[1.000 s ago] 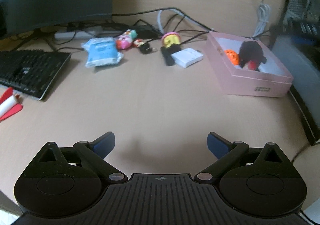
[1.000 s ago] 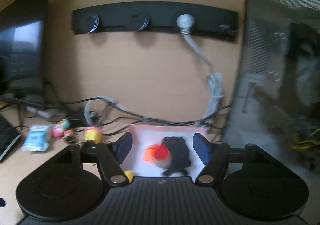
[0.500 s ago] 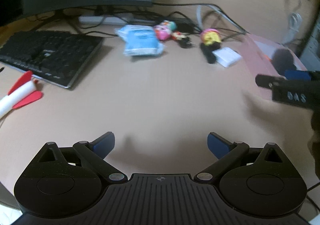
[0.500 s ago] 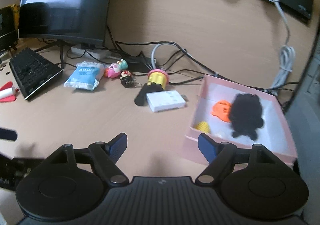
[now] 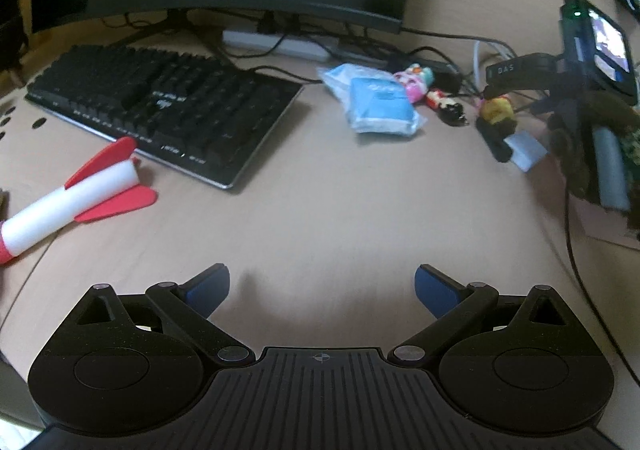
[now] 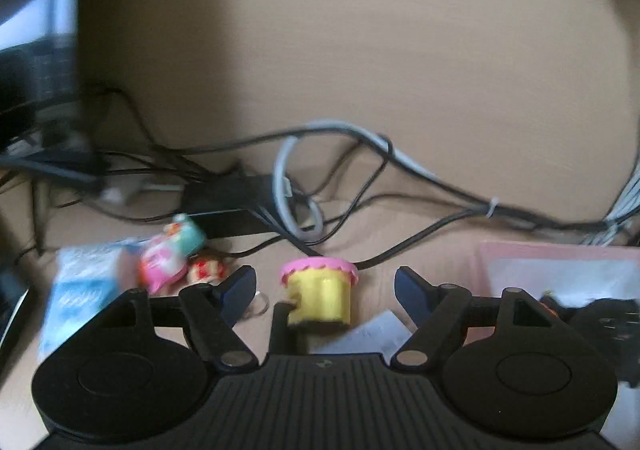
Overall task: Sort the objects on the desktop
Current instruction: 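Grasp the pink-and-yellow cupcake toy with the right tool and set it on the desk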
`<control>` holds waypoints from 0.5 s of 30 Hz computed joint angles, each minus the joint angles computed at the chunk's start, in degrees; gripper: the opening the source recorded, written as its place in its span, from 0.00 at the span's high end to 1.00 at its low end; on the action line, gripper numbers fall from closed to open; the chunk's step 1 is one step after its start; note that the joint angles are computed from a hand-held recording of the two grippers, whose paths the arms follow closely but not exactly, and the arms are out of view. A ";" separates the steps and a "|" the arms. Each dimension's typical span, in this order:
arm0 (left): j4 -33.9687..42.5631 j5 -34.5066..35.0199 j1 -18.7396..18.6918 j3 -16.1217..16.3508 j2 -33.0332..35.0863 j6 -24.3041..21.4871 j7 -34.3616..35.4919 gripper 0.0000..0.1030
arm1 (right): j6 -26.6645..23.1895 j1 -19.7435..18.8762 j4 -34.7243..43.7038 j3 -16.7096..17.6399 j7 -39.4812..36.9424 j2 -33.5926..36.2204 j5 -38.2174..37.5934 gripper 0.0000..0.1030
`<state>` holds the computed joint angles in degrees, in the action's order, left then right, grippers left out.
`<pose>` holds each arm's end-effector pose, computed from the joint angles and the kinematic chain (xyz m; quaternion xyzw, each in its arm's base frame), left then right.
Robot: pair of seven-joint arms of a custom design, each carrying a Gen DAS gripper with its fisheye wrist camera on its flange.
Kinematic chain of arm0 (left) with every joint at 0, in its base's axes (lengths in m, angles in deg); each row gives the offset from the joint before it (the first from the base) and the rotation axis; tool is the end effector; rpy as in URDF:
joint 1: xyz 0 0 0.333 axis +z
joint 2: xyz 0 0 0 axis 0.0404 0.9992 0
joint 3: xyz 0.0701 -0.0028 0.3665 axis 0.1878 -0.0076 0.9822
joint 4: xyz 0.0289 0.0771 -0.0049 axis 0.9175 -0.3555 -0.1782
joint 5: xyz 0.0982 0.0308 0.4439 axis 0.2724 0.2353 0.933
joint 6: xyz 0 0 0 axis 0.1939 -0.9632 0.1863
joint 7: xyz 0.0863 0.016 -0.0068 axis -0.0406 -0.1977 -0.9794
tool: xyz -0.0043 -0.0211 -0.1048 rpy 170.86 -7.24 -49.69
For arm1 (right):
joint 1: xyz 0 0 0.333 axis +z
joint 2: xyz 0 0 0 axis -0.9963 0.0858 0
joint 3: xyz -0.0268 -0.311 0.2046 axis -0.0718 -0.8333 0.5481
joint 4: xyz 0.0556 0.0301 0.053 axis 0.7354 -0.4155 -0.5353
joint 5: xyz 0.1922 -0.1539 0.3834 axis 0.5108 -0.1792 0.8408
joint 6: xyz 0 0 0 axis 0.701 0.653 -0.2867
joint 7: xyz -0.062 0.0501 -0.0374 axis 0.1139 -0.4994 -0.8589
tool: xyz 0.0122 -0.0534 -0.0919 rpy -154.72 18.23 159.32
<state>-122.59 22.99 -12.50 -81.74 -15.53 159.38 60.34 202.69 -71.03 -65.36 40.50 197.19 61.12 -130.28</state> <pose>0.5276 -0.1979 0.4304 -0.5301 0.7698 -0.3222 0.1501 0.6182 0.1787 0.4394 -0.4924 0.7718 -0.3420 0.2118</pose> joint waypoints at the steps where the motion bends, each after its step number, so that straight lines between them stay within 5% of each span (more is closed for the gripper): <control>1: 0.16 0.37 0.19 0.07 0.25 -0.18 -0.21 0.02 | 0.14 -0.22 0.67 -0.10 -1.02 0.95 1.04 0.28; 3: 0.48 -0.42 0.20 0.33 0.52 -0.48 0.71 0.02 | 1.42 -0.76 1.94 -0.15 -6.61 2.77 5.77 0.46; 6: 1.25 -2.81 0.01 0.41 1.03 -1.00 3.01 0.02 | 1.74 0.16 1.86 -0.48 -9.98 2.79 6.17 0.46; 11: 2.51 -11.16 -1.06 0.03 1.58 -2.96 12.88 0.01 | 9.10 1.63 -5.27 0.64 4.97 -4.75 -12.99 0.46; 15: 2.15 -10.53 -1.17 -1.21 1.46 -3.54 14.39 0.01 | 12.59 2.41 -8.40 4.15 12.12 -6.39 -24.70 0.46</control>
<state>-120.45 12.46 -13.67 -82.95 -14.07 155.84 74.73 215.28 -68.62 -73.76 44.65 209.31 54.73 -154.98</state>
